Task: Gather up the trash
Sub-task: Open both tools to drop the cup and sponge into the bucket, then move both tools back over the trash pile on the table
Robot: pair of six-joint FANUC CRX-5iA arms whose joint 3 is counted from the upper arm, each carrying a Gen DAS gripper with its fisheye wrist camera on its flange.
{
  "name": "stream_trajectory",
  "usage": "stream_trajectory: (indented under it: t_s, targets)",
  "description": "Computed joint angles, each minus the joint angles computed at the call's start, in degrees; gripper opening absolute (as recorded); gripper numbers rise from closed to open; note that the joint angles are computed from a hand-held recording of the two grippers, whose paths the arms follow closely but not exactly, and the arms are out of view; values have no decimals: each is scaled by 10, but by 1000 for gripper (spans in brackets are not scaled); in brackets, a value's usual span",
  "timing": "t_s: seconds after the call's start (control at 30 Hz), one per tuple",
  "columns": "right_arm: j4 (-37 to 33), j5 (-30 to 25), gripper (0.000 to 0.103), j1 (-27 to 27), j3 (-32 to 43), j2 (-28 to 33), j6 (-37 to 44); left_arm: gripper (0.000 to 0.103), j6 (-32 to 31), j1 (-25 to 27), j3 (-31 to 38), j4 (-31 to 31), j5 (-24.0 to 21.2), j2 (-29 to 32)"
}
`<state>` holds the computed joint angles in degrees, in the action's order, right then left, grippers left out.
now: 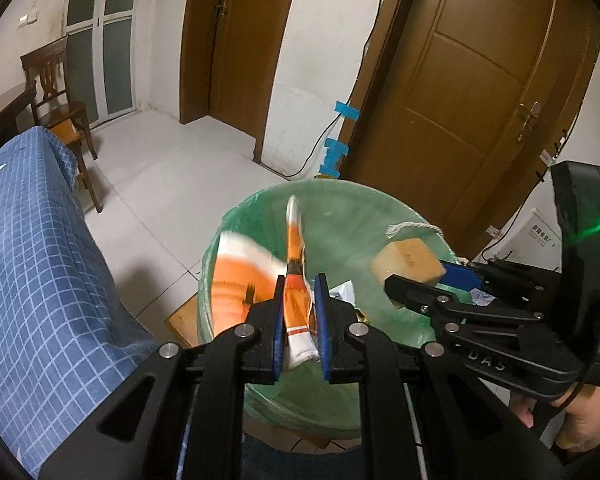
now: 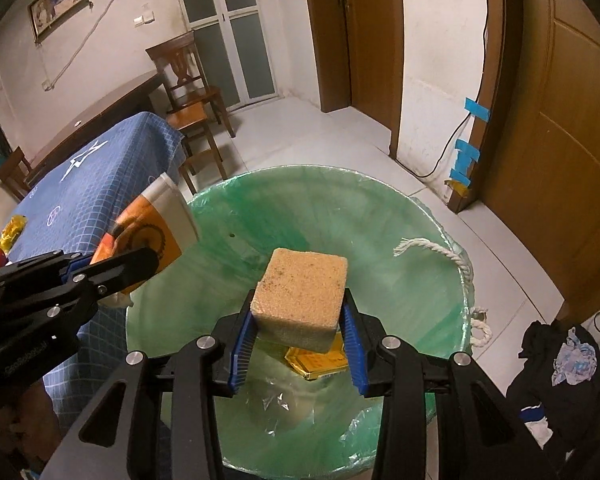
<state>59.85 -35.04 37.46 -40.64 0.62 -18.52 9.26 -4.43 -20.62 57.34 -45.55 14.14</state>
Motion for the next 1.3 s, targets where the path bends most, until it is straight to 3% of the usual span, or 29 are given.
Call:
stream_trajectory:
  t_s: [0.13,0.2,0.27,0.47,0.67,0.87,1.03,1.17,1.27,1.3]
  targets:
    - [12,-10,56,6,-7,-10,-22,52,0,-2,-7,9,13,-6]
    - [20,-13,58,8,-14,-18,-35,57,-5,0,-13,18,20,-12]
    - [27,-18,63,12,-19,-25,-49,60,-7,3,-17,21,22,-15]
    - [64,-52,63,48,-36,-53,-95,62,-23,26,-44,26,14,-48]
    - [199,-74,72,114,-57,-66,-209,67,-88,102,-108,55,-19,-118]
    - [324,-5,72,136,5,10,-250,68,-127,249,-155,55,-81,-164]
    - [426,84,72,128,113,103,-241,68,-149,362,-167,50,-111,-174]
    - [440,149,72,131,224,181,-184,68,-148,449,-155,53,-122,-161]
    - [381,191,72,142,322,247,-80,68,-136,492,-139,61,-118,-139]
    - [332,194,72,153,362,272,-20,68,-127,503,-130,63,-113,-129]
